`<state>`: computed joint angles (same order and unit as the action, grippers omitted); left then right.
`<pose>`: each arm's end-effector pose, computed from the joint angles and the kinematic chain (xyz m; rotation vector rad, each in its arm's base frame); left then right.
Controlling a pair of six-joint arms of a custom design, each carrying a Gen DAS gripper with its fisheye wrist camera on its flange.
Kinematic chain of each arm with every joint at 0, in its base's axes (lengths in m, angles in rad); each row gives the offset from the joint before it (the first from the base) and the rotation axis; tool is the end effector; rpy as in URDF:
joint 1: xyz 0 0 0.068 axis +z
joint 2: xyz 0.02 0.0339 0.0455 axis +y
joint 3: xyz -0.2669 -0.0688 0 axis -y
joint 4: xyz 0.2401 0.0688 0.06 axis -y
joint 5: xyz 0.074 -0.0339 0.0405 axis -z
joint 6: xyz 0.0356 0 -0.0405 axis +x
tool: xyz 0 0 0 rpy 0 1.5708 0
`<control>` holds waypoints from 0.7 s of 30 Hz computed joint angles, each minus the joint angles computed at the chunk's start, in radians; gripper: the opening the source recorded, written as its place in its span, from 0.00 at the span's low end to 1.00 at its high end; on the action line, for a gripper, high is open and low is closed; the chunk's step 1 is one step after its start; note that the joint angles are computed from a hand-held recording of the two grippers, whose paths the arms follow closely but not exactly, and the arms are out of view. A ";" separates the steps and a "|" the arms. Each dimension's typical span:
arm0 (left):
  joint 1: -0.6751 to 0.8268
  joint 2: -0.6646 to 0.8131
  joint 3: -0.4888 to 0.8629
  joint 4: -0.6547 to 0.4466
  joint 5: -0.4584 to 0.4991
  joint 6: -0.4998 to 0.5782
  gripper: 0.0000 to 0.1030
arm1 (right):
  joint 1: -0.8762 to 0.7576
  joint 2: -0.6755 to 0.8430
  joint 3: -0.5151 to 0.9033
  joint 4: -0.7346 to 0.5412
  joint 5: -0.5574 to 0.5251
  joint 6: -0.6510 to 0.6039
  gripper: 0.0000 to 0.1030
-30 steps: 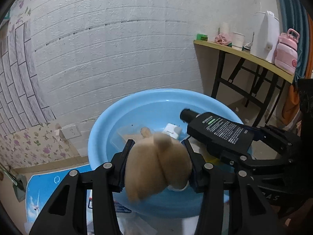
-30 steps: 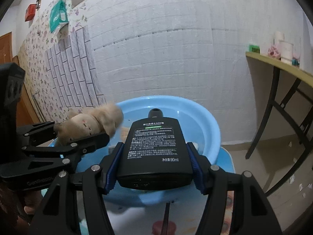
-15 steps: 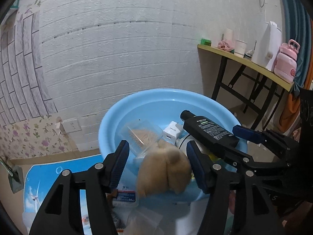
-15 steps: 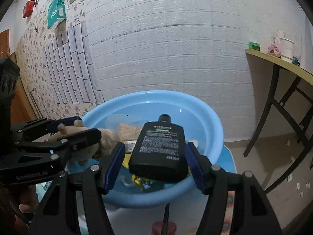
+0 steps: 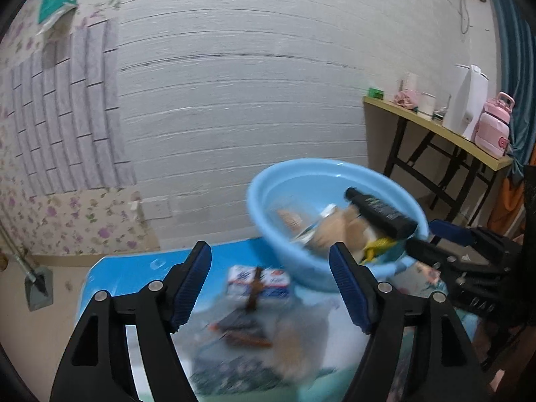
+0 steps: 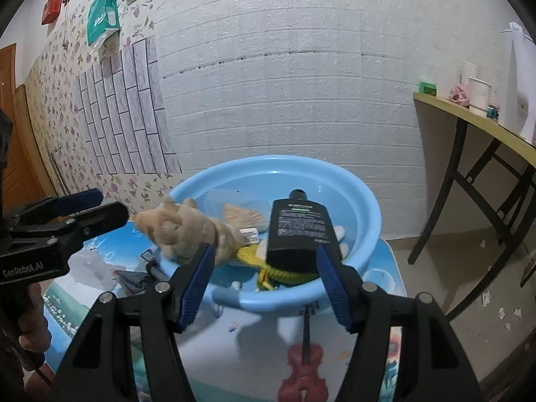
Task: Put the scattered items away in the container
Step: 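Withdraw both grippers from the basin toward the remaining clear items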
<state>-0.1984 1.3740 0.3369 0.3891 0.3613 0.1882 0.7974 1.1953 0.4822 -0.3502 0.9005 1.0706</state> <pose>0.2202 -0.0571 0.1343 0.6161 2.1117 -0.4057 0.1525 0.1162 0.1661 0.5553 2.0765 -0.1683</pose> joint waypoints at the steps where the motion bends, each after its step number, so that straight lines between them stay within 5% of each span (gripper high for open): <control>1: 0.026 -0.008 -0.011 -0.005 0.012 0.010 0.72 | 0.015 0.014 0.013 -0.016 0.005 0.021 0.61; 10: 0.373 0.040 -0.054 -0.065 0.176 0.228 0.83 | 0.137 0.239 0.141 -0.025 -0.020 0.112 0.61; 16: 0.492 0.158 -0.006 -0.086 0.187 0.334 0.95 | 0.159 0.348 0.204 -0.005 -0.086 0.122 0.61; 21: 0.522 0.252 0.043 -0.054 0.168 0.379 0.96 | 0.137 0.352 0.189 0.106 -0.134 0.109 0.61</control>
